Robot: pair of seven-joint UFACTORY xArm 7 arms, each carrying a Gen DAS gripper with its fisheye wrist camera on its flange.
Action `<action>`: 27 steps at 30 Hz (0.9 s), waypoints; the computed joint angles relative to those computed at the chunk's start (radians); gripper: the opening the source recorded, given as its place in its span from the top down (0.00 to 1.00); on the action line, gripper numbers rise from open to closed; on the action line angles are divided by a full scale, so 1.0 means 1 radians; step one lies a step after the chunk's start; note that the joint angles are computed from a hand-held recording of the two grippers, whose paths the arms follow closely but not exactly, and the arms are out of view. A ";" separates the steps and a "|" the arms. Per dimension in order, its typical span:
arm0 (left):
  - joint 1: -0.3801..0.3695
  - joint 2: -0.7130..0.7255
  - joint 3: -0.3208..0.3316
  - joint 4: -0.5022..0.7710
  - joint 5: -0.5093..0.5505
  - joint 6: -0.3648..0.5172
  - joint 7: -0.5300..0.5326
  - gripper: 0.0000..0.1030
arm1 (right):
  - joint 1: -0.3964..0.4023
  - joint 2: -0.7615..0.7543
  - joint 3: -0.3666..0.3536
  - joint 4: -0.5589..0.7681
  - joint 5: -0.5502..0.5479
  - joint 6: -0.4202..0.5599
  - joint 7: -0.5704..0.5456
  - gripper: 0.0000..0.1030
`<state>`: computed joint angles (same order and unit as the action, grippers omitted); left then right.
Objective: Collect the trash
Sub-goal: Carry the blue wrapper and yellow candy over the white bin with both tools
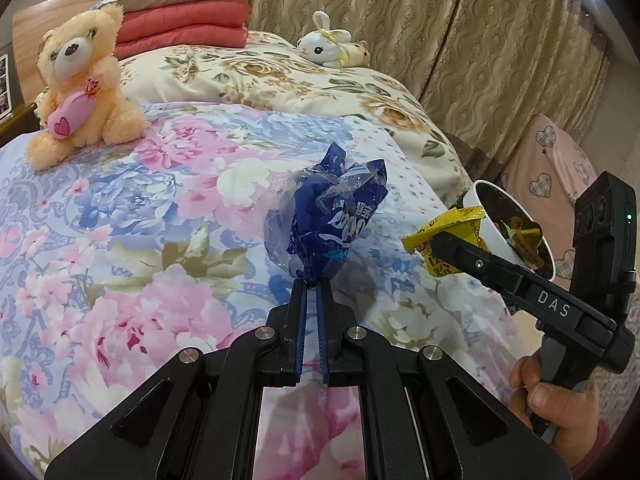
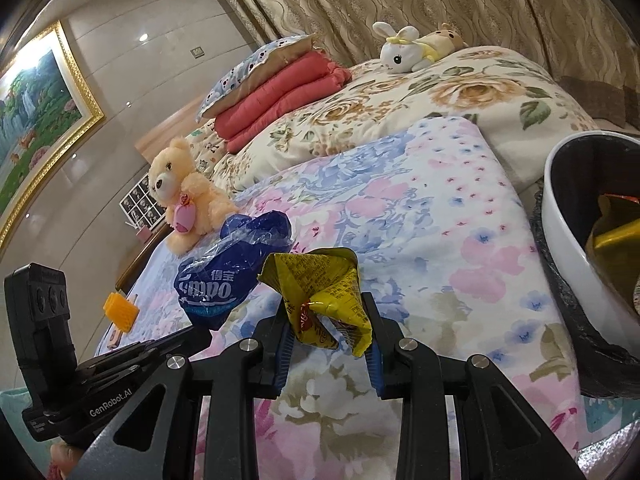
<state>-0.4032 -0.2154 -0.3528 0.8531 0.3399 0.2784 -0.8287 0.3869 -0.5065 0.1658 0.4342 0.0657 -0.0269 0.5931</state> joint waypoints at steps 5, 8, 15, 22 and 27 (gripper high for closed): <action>-0.004 0.010 -0.007 0.014 0.011 0.010 -0.008 0.96 | 0.004 -0.020 -0.012 -0.015 0.002 0.001 -0.002 0.70; -0.010 0.019 -0.006 0.022 0.014 0.012 -0.011 0.96 | 0.012 -0.036 -0.025 -0.027 0.006 -0.001 -0.006 0.70; -0.034 0.045 0.000 0.044 0.005 0.012 -0.002 0.96 | -0.005 -0.093 -0.028 -0.059 0.007 0.018 -0.006 0.70; -0.067 0.087 0.004 0.085 0.006 0.014 0.007 0.96 | -0.037 -0.178 -0.035 -0.105 0.008 0.047 -0.002 0.70; -0.095 0.120 0.009 0.118 0.011 0.016 0.015 0.96 | -0.059 -0.233 -0.041 -0.134 0.009 0.067 0.001 0.70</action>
